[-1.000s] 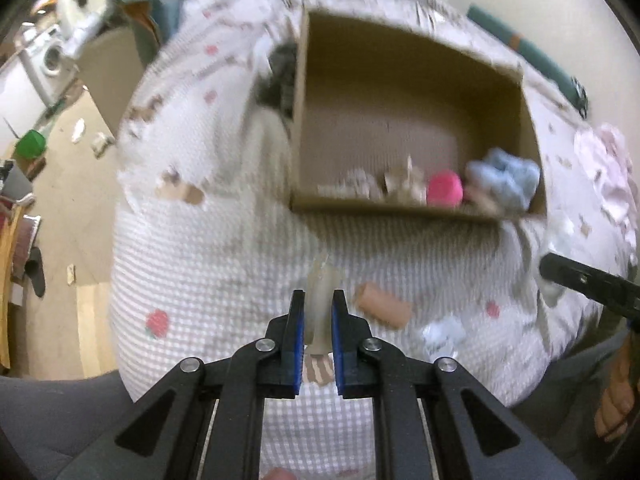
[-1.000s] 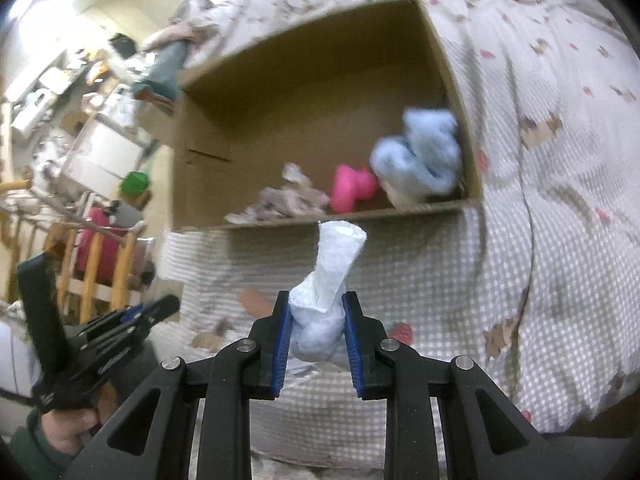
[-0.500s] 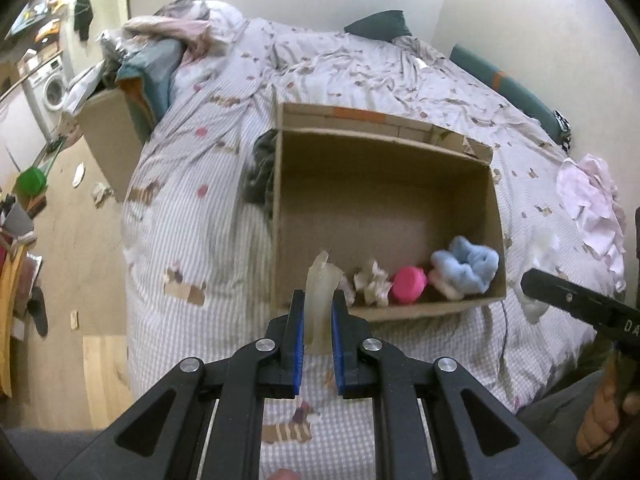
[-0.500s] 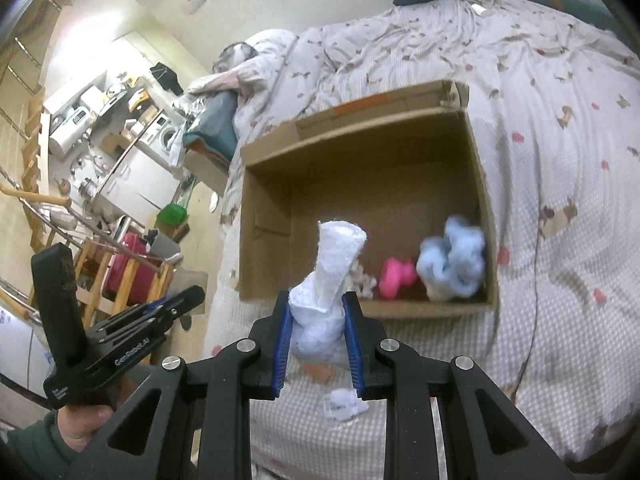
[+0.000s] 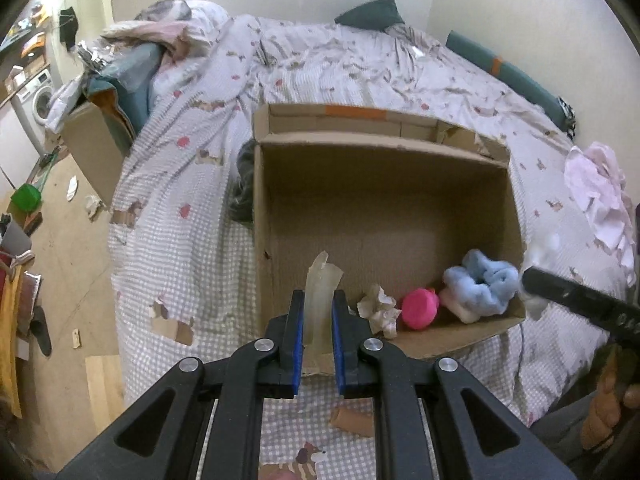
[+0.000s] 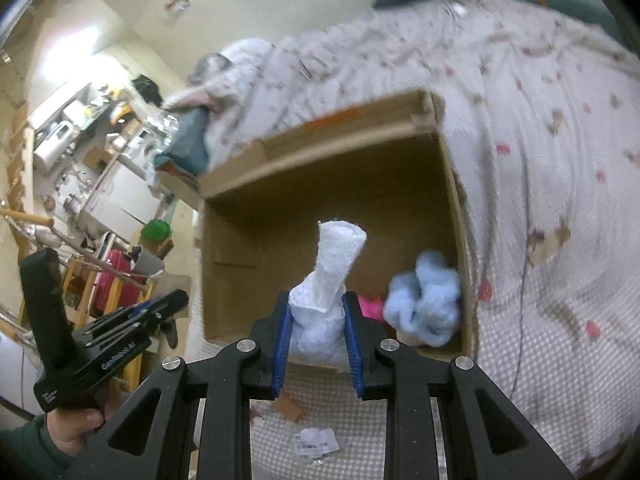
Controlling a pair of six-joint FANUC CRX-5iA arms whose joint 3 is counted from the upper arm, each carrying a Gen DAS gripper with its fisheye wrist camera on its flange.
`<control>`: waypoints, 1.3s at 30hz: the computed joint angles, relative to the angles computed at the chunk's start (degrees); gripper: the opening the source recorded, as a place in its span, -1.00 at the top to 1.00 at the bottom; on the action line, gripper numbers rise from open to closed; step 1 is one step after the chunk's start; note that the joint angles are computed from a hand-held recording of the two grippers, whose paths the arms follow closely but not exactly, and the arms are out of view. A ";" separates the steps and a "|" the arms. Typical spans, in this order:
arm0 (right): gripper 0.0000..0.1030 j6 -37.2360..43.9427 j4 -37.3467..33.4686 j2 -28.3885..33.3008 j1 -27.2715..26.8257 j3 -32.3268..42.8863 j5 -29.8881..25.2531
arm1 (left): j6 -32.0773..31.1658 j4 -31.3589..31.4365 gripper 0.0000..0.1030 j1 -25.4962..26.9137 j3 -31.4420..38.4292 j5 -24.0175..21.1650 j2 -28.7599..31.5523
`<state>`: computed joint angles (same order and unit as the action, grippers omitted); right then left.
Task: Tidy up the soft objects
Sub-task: 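Carry both items into the box, opening the left tool then the right tool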
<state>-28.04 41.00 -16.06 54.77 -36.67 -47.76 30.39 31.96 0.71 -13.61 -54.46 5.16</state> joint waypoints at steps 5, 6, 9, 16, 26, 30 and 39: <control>0.48 3.20 -5.20 1.07 -2.23 -0.20 2.07 | -1.83 1.02 0.78 -0.86 -1.49 1.34 1.65; 0.48 2.30 -4.74 0.89 -2.58 -0.93 3.25 | -1.60 0.68 0.78 -1.03 -1.65 1.60 1.99; 0.48 2.22 -4.82 1.50 -2.91 -1.46 4.24 | -1.24 -0.18 0.78 -1.96 -2.36 3.59 2.58; 0.48 5.86 -7.64 4.06 -3.90 -0.16 6.84 | -2.75 1.37 0.77 -2.07 -3.29 4.81 2.94; 0.48 8.72 -9.40 6.37 -3.84 2.09 5.38 | -2.80 0.53 0.77 -1.86 -3.79 5.57 2.72; 0.48 9.21 -10.43 7.08 -4.11 2.69 5.39 | -3.49 0.51 0.74 -2.18 -4.28 5.66 2.38; 0.48 9.74 -10.55 8.01 -4.08 3.21 5.42 | -4.88 0.98 0.40 -2.53 -5.01 5.30 2.07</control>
